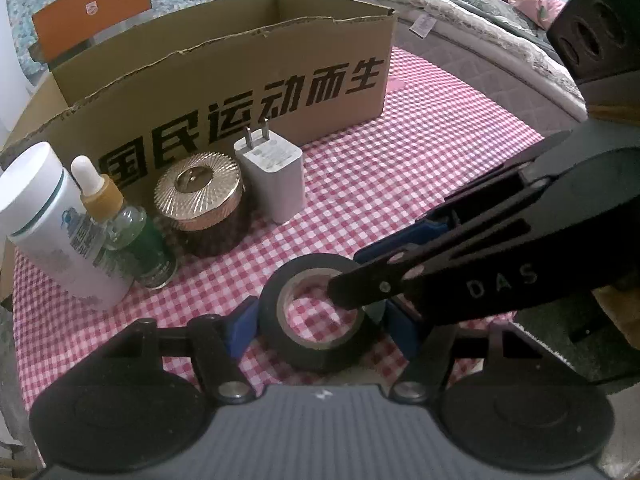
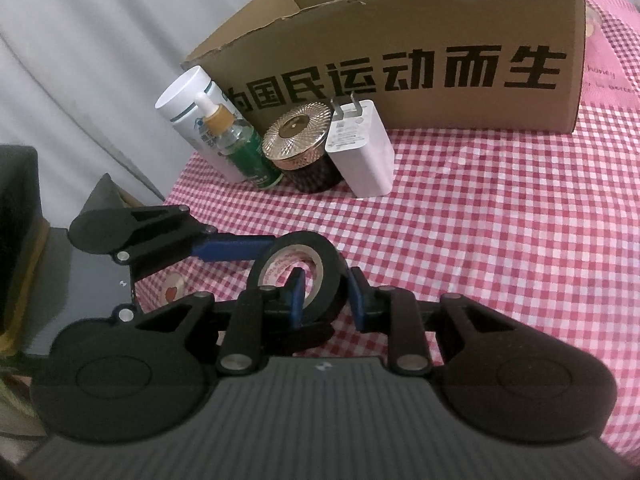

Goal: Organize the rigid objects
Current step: 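Lift the tape roll with the right gripper and carry it into the box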

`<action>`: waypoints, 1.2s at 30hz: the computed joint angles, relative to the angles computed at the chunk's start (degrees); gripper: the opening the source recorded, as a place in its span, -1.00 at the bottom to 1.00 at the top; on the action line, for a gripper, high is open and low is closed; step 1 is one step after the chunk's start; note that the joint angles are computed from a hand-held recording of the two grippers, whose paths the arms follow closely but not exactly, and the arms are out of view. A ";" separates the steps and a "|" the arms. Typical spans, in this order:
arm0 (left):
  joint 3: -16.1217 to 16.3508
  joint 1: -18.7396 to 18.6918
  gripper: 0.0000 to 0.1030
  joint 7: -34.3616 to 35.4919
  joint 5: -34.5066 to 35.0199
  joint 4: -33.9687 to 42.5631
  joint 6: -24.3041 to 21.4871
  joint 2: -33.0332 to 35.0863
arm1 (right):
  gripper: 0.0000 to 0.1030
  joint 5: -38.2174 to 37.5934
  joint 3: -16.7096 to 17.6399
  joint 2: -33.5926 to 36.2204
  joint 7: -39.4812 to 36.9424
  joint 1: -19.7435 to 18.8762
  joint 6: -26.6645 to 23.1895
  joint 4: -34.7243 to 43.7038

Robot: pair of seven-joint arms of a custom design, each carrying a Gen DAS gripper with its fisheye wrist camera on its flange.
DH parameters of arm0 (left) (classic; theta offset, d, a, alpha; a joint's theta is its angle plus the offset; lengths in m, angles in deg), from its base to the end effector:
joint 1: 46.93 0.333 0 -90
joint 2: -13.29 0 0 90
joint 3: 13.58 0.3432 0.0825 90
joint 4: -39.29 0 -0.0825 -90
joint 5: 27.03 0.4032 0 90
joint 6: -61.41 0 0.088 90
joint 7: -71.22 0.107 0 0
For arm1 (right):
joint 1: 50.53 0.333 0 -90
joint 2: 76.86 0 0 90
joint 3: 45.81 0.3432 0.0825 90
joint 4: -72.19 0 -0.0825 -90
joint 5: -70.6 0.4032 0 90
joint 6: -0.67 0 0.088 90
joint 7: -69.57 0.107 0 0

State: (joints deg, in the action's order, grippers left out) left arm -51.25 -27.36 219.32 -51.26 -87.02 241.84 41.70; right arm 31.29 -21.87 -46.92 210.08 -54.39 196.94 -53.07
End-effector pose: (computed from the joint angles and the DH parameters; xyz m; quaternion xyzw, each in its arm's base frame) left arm 0.5942 -0.1408 0.2526 -0.3750 0.8777 -0.2668 0.1337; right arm 0.5506 0.2628 0.2634 -0.6770 0.6280 -0.0166 0.3834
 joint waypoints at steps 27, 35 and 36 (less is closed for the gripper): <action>-9.74 10.01 0.31 -5.45 7.05 -3.12 5.01 1.02 | -0.54 2.69 -8.51 -3.99 -0.46 8.24 4.10 -2.40; -21.38 21.92 0.32 -8.90 14.79 -5.16 10.07 2.45 | -0.54 11.49 -16.88 -9.51 -6.29 17.64 7.64 -5.09; -22.47 23.01 0.31 -9.51 15.78 -5.17 10.52 2.57 | -0.54 12.55 -17.58 -10.05 -7.30 18.43 7.98 -5.07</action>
